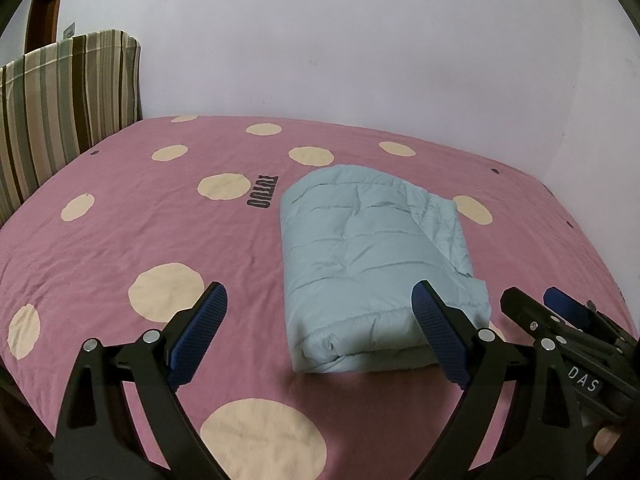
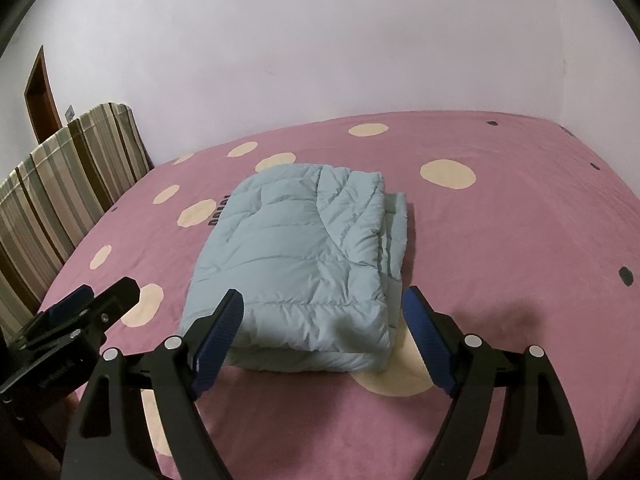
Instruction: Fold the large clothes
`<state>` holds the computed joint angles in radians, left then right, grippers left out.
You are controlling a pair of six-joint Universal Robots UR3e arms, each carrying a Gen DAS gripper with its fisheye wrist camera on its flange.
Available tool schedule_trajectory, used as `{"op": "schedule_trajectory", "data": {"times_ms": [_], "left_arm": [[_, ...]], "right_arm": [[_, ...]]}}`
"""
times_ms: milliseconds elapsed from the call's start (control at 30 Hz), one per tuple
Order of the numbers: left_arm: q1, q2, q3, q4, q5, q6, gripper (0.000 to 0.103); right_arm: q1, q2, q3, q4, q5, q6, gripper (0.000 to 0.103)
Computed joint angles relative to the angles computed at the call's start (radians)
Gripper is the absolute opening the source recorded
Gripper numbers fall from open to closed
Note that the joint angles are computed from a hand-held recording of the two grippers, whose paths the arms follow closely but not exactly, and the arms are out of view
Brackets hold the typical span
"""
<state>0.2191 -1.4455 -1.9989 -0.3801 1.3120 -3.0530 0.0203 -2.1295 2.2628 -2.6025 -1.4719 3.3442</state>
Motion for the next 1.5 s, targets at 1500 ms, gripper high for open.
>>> {"op": "schedule_trajectory", "data": {"times_ms": [1500], "left_arm": [[-0.002, 0.022, -0.018, 0.002, 0.02, 0.01, 0.093]], "right_arm": [[0.011, 0.012, 0.0, -0.012, -0.005, 0.008, 0.08]]}}
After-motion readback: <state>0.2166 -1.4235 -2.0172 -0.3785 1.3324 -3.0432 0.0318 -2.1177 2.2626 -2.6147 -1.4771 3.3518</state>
